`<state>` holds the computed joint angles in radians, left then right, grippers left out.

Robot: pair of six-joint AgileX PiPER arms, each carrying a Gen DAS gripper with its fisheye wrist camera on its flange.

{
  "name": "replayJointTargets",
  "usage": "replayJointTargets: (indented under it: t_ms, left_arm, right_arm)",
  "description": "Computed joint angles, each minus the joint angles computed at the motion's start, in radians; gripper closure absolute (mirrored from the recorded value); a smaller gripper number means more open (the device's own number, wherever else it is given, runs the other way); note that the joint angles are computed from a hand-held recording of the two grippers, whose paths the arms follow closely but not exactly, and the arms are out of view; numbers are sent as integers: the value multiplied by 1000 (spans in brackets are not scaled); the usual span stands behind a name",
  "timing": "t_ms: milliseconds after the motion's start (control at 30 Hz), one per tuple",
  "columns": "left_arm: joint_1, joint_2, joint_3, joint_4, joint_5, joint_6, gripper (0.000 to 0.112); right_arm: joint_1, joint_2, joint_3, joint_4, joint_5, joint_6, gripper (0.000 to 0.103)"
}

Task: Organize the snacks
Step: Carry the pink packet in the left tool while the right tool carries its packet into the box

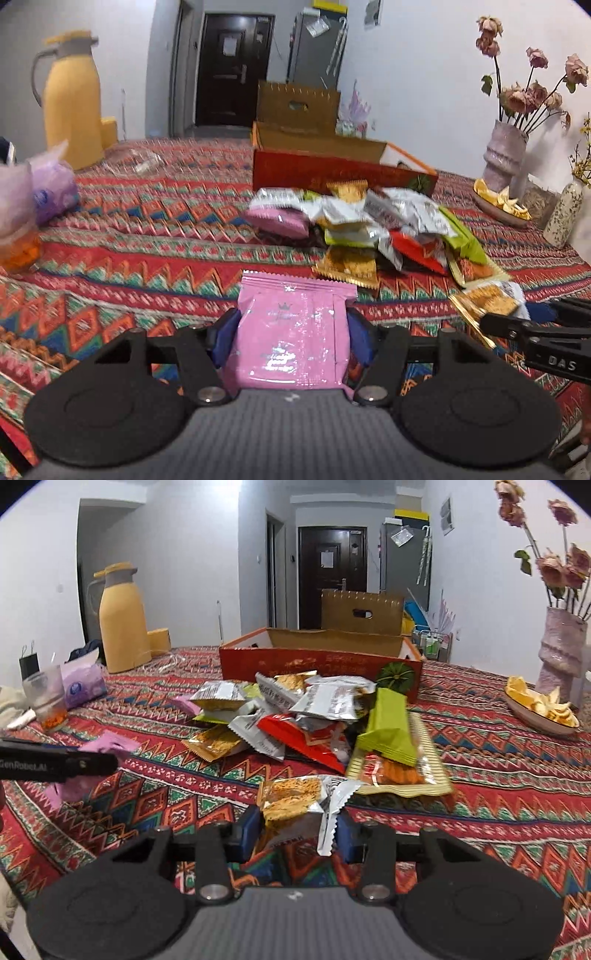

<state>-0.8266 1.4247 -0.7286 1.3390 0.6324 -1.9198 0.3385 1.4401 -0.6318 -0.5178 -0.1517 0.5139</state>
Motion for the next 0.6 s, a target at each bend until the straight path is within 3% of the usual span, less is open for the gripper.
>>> replayJointTargets:
  t_ms: [100,200,367,500,600]
  left_arm:
    - [-41,-2,-28,-8,67,16,50]
    - [-53,8,-57,-10,83,19,50]
    - [-30,34,-145,-69,101,108,50]
    - [46,70,-270,-82,114,195,50]
    - [136,131,-411,-138,78,324,50]
  right_arm:
    - [-39,-39,28,-138,-24,118,62]
    - [-84,-59,34,-326,-49,305,62]
    - [-206,-95,-3,-664,-180,606,61]
    - [-359,-14,-193,-981,-367,862,61]
    - [-398,113,-414,-1144,-433,1029,61]
